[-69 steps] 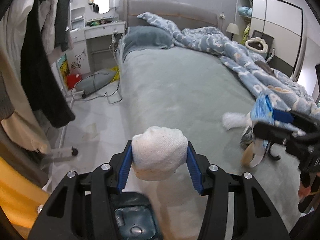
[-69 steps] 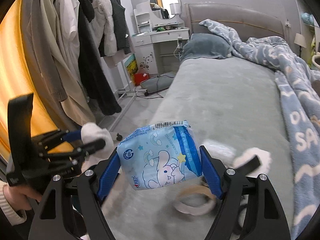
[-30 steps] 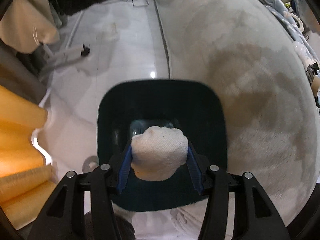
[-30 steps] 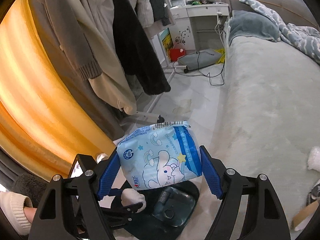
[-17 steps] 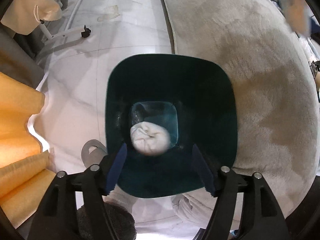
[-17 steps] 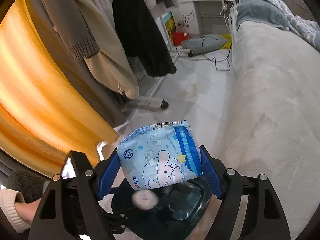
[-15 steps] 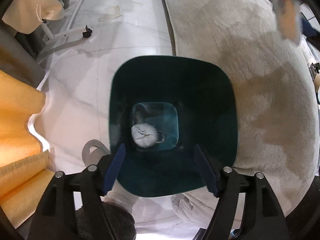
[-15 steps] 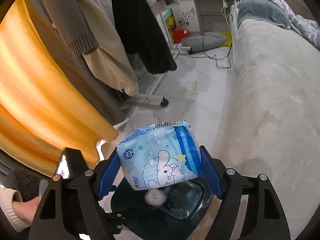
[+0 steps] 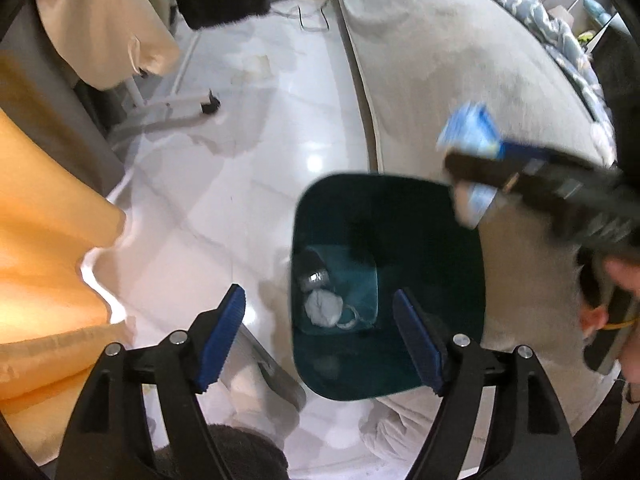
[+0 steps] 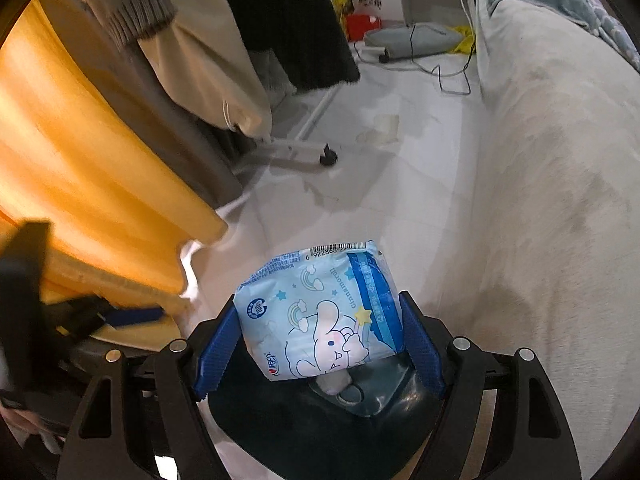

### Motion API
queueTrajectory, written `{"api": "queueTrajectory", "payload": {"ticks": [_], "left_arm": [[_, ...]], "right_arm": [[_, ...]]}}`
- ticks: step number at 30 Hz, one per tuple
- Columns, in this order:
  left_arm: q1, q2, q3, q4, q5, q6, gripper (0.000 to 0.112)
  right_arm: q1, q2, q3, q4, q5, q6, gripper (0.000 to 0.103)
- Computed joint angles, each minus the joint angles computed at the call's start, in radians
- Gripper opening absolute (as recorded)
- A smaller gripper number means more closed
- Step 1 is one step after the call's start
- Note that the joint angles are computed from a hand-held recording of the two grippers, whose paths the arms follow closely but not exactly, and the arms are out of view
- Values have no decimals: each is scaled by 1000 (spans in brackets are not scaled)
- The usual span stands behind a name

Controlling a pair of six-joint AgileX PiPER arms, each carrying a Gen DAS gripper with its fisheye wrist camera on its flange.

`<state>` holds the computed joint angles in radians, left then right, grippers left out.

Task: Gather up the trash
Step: 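Open the left gripper to drop the white cloth into the bin, then open the right gripper to drop the blue diaper package into the bin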

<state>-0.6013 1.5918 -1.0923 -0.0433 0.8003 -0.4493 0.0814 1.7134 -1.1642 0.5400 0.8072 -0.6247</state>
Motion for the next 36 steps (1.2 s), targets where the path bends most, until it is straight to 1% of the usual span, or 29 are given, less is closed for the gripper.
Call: {"api": "queueTrajectory", "payload": {"ticks": [7, 11, 19, 22, 27, 30, 33, 36], "left_arm": [[44, -85, 19, 29, -55, -6, 79], [43, -114, 20, 62, -79, -25, 78], [-13, -186, 13, 260, -122, -179, 71], [-29, -213, 14, 297, -149, -207, 70], [-80, -238, -2, 414, -149, -300, 65], [-106, -248, -11, 469, -146, -344, 64], [-131, -251, -24, 513, -144, -386, 64], [-145, -252, -40, 524, -143, -401, 64]], "right_arm": [[61, 55, 24, -79, -34, 54, 77], [84, 88, 33, -110, -37, 71, 77], [120, 129, 46, -180, -49, 118, 78], [135, 139, 45, -216, -47, 143, 78], [151, 142, 57, -275, -46, 177, 78], [160, 154, 50, -321, -28, 207, 81], [169, 156, 60, -365, -33, 246, 88], [169, 149, 74, -381, -41, 260, 89]]}}
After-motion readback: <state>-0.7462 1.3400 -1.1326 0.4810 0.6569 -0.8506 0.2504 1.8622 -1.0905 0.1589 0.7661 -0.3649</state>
